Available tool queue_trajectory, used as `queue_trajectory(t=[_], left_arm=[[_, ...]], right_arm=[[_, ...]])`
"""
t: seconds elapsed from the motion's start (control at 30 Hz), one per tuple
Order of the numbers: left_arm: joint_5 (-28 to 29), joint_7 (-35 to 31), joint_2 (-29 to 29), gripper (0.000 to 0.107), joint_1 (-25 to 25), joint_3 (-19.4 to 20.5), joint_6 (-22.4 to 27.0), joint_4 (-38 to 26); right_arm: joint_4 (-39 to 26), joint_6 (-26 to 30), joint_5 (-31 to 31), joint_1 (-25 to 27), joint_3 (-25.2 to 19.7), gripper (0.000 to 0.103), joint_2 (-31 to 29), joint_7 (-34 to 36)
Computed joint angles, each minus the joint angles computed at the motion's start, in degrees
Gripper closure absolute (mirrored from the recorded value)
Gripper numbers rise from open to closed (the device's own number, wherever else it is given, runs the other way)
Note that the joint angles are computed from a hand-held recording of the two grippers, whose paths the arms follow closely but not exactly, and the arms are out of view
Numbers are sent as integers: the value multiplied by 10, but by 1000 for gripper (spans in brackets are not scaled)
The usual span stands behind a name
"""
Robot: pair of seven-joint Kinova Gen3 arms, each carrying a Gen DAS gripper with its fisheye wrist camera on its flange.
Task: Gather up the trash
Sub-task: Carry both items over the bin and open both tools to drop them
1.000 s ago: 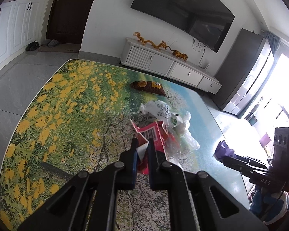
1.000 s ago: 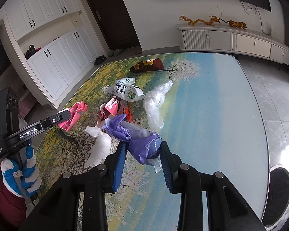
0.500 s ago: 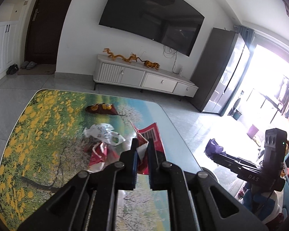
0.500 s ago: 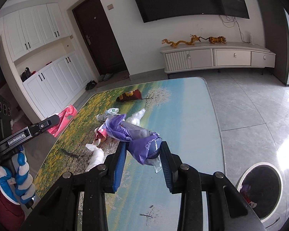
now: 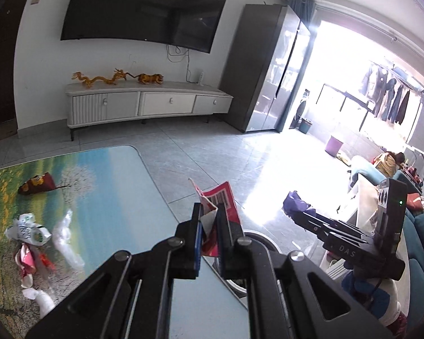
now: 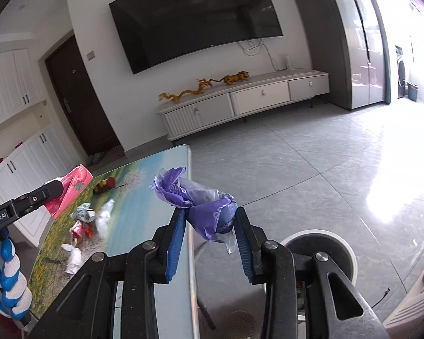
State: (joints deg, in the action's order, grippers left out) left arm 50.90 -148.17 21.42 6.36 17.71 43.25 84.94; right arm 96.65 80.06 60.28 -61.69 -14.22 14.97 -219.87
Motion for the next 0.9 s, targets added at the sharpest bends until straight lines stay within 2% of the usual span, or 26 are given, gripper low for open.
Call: queue_trajectory(t=[0.13,0.27,0.5,0.77,0.83,0.9], left_arm=[[-64,64,29,100,68,-1,-9,-43],[-135,131,70,99,126,1,-7,-93],[-246,239,164,98,213,-4,30,-204],[-301,313,258,96,270,-3,96,-324],[-305,329,278,91,281,-4,120,-355],[-307,341,298,77,288,-5,143,-386]], right_arm=[[45,20,-29,8,-3,70,-23,-43],[98,7,-58,30,-14,70,-42,-91],[184,-91,-98,88,-19,69,-62,-145],[252,-187,-127,127,-10,65,-61,-194],[263,-198,-134,130,-10,59,-61,-206],[270,-203,-139,128,-11,54,-61,-220]])
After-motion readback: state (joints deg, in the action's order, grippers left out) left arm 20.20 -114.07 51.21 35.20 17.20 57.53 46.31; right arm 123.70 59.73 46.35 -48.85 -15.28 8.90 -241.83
